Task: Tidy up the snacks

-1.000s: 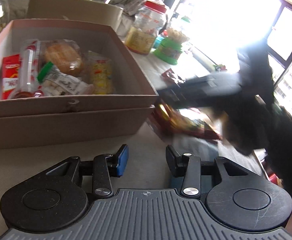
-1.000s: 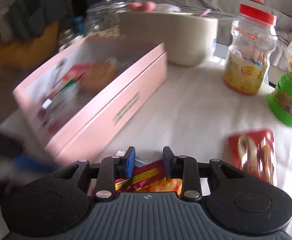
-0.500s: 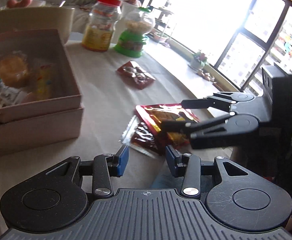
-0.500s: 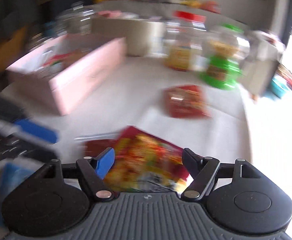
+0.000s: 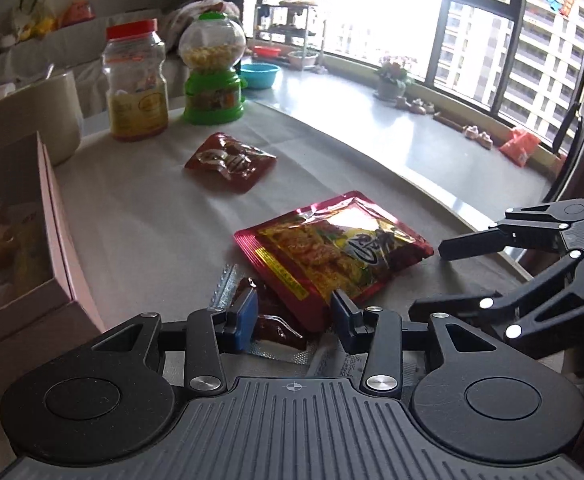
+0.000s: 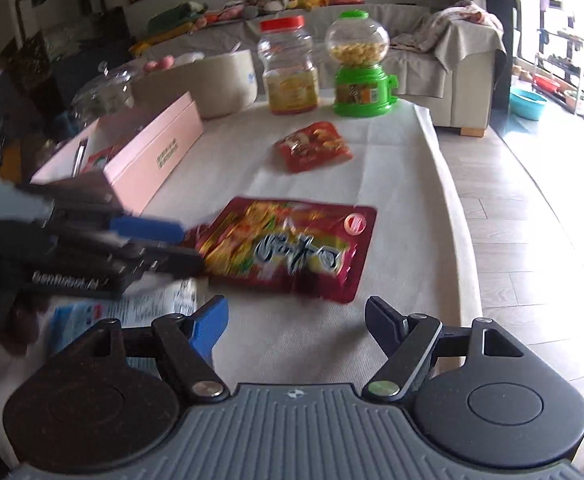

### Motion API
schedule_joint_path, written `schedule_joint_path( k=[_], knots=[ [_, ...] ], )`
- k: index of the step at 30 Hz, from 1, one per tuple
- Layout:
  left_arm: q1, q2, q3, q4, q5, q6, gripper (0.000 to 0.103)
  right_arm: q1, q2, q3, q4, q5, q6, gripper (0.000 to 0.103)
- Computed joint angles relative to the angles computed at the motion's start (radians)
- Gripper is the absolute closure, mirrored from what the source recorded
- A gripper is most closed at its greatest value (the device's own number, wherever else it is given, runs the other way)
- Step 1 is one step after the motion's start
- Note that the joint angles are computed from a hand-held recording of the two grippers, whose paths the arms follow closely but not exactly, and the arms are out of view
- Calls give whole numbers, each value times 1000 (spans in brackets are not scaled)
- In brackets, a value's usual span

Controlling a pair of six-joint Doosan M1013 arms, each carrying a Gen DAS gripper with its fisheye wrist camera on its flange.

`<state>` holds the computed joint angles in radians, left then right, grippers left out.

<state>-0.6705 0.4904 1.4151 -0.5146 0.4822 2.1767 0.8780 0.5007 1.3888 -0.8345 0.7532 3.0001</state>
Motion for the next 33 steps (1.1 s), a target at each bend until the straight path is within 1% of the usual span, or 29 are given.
schedule_joint_path(
  k=[4,5,7,8,9,10,11,12,13,15,16,17,19,20,21,23,24,26,28,29,31,33],
  knots=[
    [-4,-15,24,105,-31,-65,56,5,47,-63,-18,87,-67,27],
    [-1,-22,32,121,-35,-76,55,0,58,-78,-25,93,-67,27],
    [7,-33,43,142,-32,-103,54,-16,75,-101,-29,71,-62,27],
    [8,-36,45,201,-29,-163,56,-22,85,-116,-31,67,-58,27],
    [6,-37,46,285,-28,-243,57,-30,97,-135,-24,66,-65,27],
    [7,-39,50,331,-31,-291,57,-36,107,-150,-22,64,-67,27],
    [15,-43,57,323,-37,-304,57,-41,111,-159,-11,48,-74,27],
    [24,-50,65,285,-36,-294,58,-46,107,-154,1,9,-80,27],
    [34,-56,73,227,-34,-260,59,-49,98,-139,9,-49,-81,27],
    [60,-68,90,45,-14,-128,59,-53,81,-111,37,-159,-116,27],
    [70,-72,96,-21,4,-78,59,-51,80,-109,56,-181,-150,30],
    [78,-74,99,-66,25,-45,59,-49,82,-115,78,-187,-193,39],
    [85,-81,109,-108,41,-8,59,-46,96,-144,150,-168,-296,50],
    [85,-84,115,-120,42,5,59,-46,104,-157,168,-156,-324,50],
    [84,-89,123,-137,43,22,59,-42,113,-171,155,-135,-329,52],
    [86,-93,130,-172,51,59,59,-37,128,-203,155,-85,-356,60],
    [85,-93,132,-187,50,70,59,-38,128,-207,173,-84,-367,62],
    [87,-95,135,-212,46,82,59,-37,118,-200,198,-94,-370,62],
    [89,-93,132,-227,34,83,59,-31,96,-169,171,-123,-339,62],
    [88,-89,127,-224,29,69,59,-26,86,-156,151,-126,-319,62],
    [88,-81,115,-211,27,22,59,-20,77,-146,119,-95,-298,62],
    [87,-73,103,-204,25,-34,59,-13,81,-153,81,-20,-282,62]
  ],
)
